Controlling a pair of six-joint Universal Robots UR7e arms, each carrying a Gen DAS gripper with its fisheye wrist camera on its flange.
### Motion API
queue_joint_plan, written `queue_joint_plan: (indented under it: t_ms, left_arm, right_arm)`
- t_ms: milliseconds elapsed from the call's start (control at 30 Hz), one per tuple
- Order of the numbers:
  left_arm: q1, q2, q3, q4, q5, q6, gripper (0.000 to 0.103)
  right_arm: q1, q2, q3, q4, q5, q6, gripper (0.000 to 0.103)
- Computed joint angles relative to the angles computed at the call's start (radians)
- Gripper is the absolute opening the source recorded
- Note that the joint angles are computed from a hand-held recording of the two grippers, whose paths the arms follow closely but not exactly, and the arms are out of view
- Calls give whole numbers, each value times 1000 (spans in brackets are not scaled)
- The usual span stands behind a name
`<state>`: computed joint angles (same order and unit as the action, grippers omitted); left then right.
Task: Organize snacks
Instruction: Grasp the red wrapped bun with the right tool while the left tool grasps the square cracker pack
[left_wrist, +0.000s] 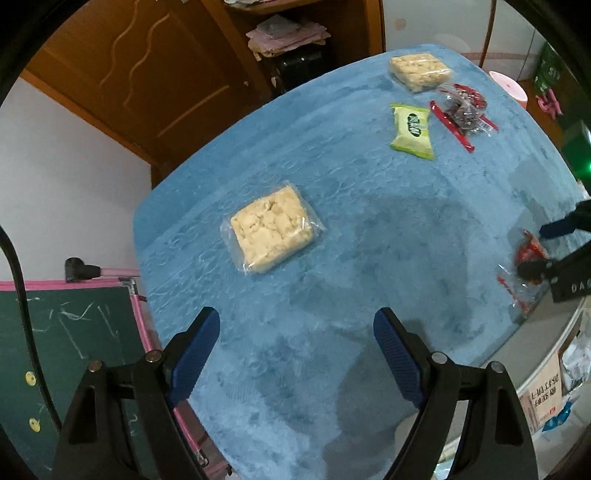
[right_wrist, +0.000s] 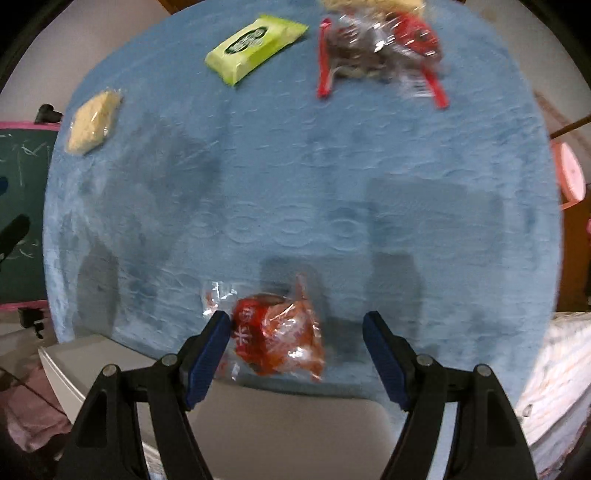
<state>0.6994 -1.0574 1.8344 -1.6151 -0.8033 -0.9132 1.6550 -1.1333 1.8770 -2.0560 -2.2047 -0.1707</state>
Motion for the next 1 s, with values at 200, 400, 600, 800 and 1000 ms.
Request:
queue_joint_plan:
  t_ms: [200, 400, 600, 800, 1000]
  left_arm:
    - [46, 13, -1, -54, 21, 116, 85]
    - [74, 21, -25, -93, 28, 193, 85]
    - [99, 41, -49, -110, 44, 240, 85]
    - [141, 60, -74, -145, 37, 241, 85]
    - [179, 84, -98, -181, 15, 220, 85]
  right_arm:
    - [19, 8, 8, -7, -5, -3, 54]
    - [41, 6, 26, -74, -44, 10, 54]
    - [73, 17, 21, -230, -114, -9, 54]
    - [78, 30, -21, -354, -119, -16, 54]
    - [68, 35, -37, -400, -113, -26, 54]
